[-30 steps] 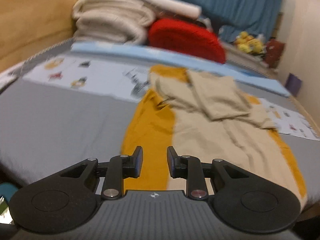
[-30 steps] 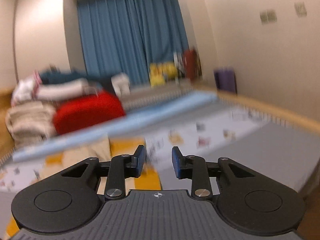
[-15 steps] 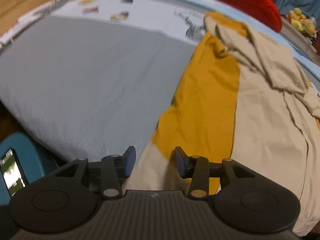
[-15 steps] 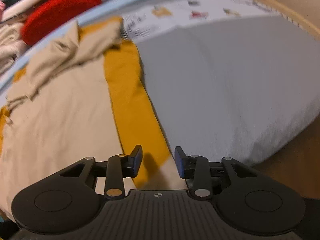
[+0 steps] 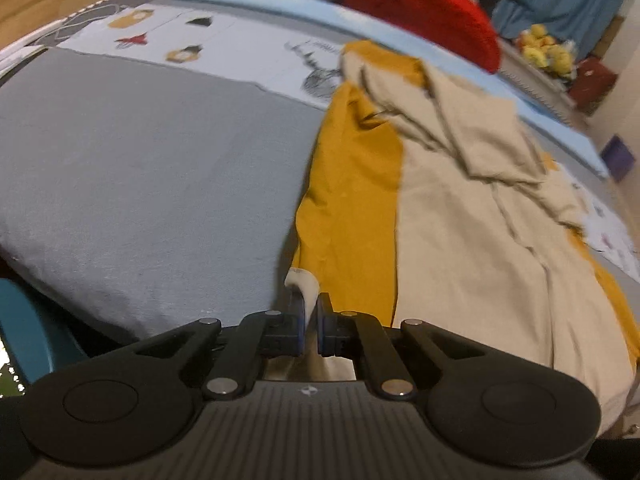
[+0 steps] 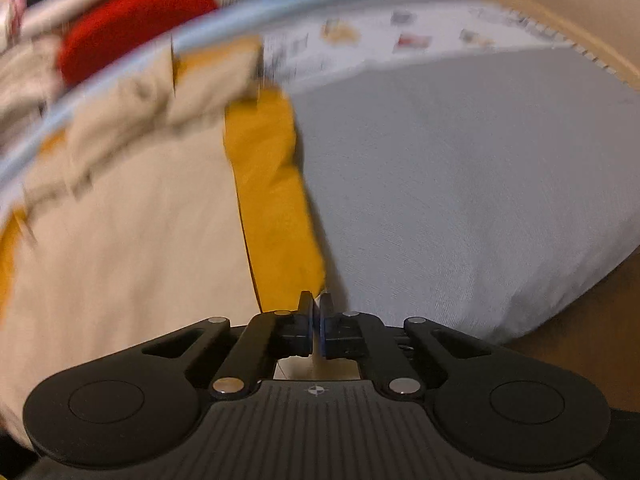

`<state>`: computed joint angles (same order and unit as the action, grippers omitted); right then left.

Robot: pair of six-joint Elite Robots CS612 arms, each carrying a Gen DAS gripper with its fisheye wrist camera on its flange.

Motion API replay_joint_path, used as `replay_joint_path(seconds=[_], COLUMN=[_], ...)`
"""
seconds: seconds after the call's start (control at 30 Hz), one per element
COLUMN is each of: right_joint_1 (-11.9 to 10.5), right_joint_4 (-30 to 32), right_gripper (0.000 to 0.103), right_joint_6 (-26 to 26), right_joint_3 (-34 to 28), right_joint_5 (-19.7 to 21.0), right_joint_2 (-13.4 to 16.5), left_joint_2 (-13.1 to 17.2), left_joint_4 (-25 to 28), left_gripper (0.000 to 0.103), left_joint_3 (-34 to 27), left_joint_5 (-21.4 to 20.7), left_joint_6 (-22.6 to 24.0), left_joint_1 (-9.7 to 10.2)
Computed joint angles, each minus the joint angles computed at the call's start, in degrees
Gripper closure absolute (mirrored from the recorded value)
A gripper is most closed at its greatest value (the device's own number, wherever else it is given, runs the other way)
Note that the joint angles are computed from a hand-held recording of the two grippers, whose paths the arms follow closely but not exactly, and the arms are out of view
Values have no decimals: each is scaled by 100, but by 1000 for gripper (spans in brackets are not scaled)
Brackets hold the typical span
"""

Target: Fold large clothes

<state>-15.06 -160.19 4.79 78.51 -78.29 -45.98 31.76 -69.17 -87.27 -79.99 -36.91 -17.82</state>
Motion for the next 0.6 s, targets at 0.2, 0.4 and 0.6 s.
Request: replay_joint_path(seconds=[0.2, 0.4, 0.6], right_joint_1=[18, 95, 95], right_joint_4=[417, 1003, 1082], right_gripper=[100, 88, 80], right_joint_6=[28, -41, 57], right_joint_3=[-112, -291, -371], right_joint_5=[-368, -753, -731], right_joint_2=[34, 174, 238], left_joint_2=[-166, -224, -221], left_joint_4=[730, 857, 931], left_gripper=[92, 73, 70], left_joint_3=[296, 435, 461], left_joint_5=[-164, -175, -92], left_joint_6=[-426, -488, -386], left_joint_1=[94, 130, 127])
